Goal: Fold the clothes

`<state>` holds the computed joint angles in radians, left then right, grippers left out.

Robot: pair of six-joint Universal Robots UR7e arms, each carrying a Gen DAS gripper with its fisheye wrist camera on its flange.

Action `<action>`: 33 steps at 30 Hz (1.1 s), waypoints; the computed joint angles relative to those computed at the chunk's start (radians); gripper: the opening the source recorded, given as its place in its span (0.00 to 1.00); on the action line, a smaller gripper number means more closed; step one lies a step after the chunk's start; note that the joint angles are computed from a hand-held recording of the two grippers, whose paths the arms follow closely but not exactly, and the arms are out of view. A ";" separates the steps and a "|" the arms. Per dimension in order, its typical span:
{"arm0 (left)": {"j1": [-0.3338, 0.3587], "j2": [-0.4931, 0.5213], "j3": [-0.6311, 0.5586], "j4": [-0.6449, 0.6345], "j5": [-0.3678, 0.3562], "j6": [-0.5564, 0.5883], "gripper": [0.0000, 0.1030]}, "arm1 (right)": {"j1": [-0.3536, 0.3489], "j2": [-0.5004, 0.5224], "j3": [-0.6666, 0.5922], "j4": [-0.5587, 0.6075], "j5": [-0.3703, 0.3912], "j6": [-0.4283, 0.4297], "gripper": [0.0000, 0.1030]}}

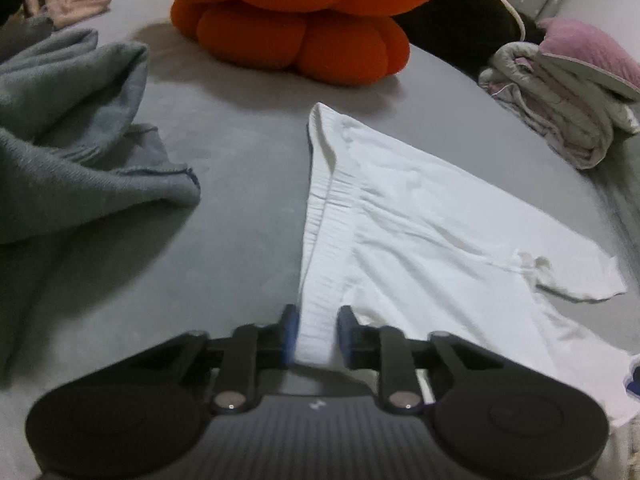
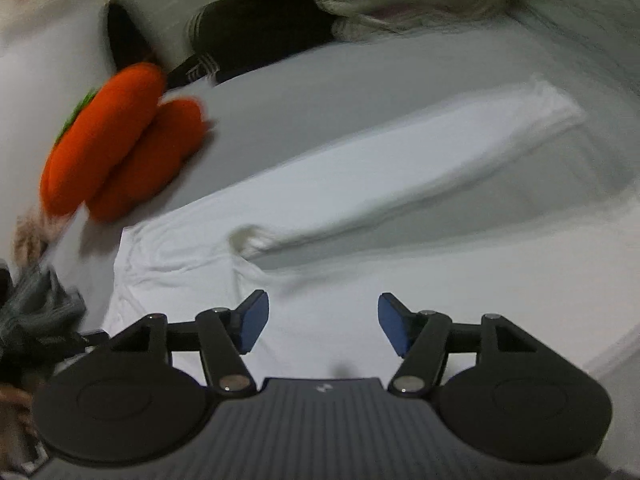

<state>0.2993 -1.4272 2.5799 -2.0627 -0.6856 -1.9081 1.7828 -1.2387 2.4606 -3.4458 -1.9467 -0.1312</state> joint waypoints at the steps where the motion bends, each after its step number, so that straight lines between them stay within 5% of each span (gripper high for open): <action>1: -0.003 -0.013 0.006 0.001 0.002 -0.013 0.05 | -0.017 -0.032 0.039 -0.010 -0.010 0.066 0.50; 2: -0.007 -0.035 0.016 -0.002 0.002 -0.027 0.02 | -0.026 -0.051 0.078 -0.036 -0.043 0.128 0.39; 4: -0.020 -0.074 0.016 0.061 0.002 -0.091 0.02 | -0.054 -0.077 0.151 -0.121 -0.093 0.212 0.37; 7: -0.043 -0.125 0.014 0.156 0.008 -0.167 0.02 | -0.160 -0.150 0.216 -0.186 -0.010 0.256 0.37; 11: -0.046 -0.149 0.010 0.202 0.006 -0.190 0.02 | -0.196 -0.157 0.211 -0.278 -0.035 0.256 0.53; 16: -0.048 -0.145 0.007 0.205 -0.011 -0.180 0.02 | -0.225 -0.105 0.173 -0.365 -0.054 0.235 0.53; 19: -0.043 -0.141 0.007 0.203 -0.019 -0.173 0.02 | -0.194 -0.057 0.153 -0.442 -0.159 0.175 0.53; 26: -0.033 -0.146 0.010 0.199 -0.019 -0.156 0.02 | -0.269 -0.043 0.127 -0.475 -0.088 0.266 0.52; 30: -0.034 -0.146 0.011 0.196 -0.021 -0.150 0.02 | -0.223 -0.007 0.091 -0.495 -0.214 0.253 0.32; 32: -0.033 -0.145 0.012 0.192 -0.023 -0.146 0.02 | -0.206 0.023 0.068 -0.493 -0.277 0.222 0.14; 33: -0.032 -0.144 0.013 0.190 -0.023 -0.144 0.02 | -0.217 0.021 0.070 -0.497 -0.263 0.240 0.13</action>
<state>0.2670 -1.5712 2.5927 -1.8724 -0.7088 -2.0518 1.5662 -1.2179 2.5308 -3.9432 -2.2095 0.1087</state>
